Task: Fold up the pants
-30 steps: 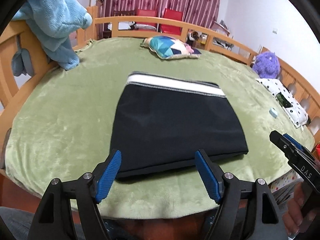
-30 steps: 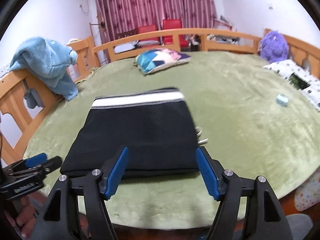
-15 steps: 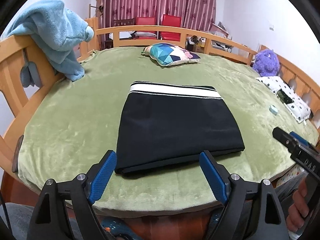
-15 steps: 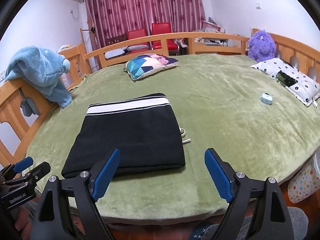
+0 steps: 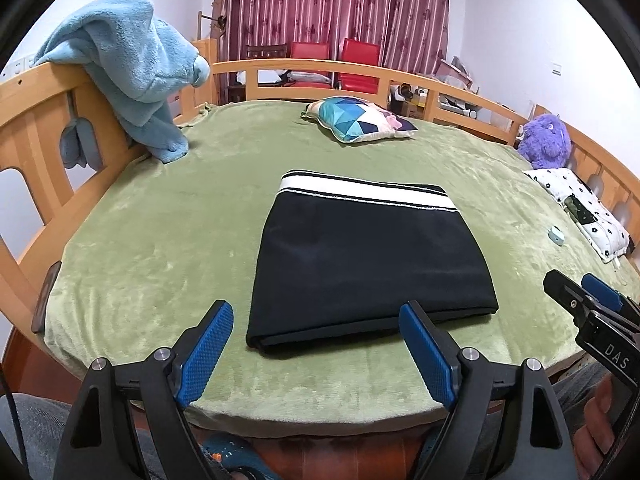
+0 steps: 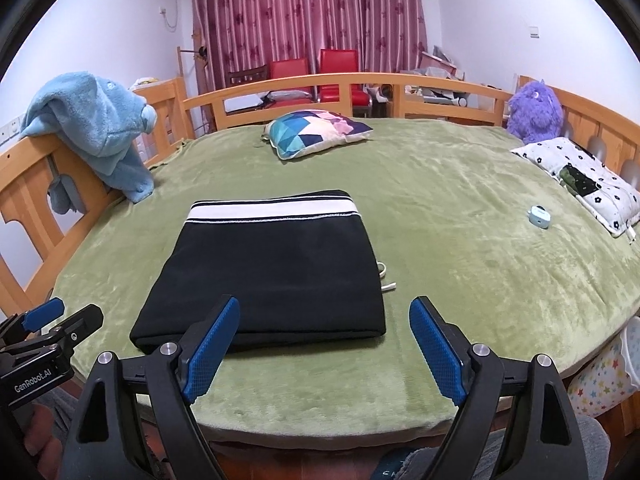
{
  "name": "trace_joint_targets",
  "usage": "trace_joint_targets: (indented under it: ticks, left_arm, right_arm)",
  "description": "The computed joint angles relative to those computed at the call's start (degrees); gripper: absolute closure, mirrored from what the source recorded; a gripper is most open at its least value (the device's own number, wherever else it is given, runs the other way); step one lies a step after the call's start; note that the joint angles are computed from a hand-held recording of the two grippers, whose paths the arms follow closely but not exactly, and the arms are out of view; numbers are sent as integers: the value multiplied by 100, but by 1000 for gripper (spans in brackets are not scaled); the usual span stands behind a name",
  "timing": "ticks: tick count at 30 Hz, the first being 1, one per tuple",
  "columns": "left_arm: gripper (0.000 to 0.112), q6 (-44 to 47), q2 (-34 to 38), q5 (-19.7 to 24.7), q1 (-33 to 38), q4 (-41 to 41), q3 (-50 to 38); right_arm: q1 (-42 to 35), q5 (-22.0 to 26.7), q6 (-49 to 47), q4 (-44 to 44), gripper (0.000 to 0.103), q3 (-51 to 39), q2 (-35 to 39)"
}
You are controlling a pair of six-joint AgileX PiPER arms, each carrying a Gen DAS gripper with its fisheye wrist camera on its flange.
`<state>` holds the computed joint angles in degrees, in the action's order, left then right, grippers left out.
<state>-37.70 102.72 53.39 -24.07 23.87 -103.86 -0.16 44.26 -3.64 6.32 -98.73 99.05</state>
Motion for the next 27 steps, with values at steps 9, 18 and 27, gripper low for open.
trace_joint_targets:
  ticks: [9, 18, 27]
  left_arm:
    - [28, -66, -129, -81, 10, -5, 150]
    - [28, -168, -217, -63, -28, 61, 247]
    - [28, -204, -280, -75, 0, 62, 304]
  right_arm:
    - [67, 52, 73, -61, 17, 7, -63]
    - [63, 72, 36, -20, 17, 56, -140]
    - [173, 117, 150, -136, 17, 76, -190]
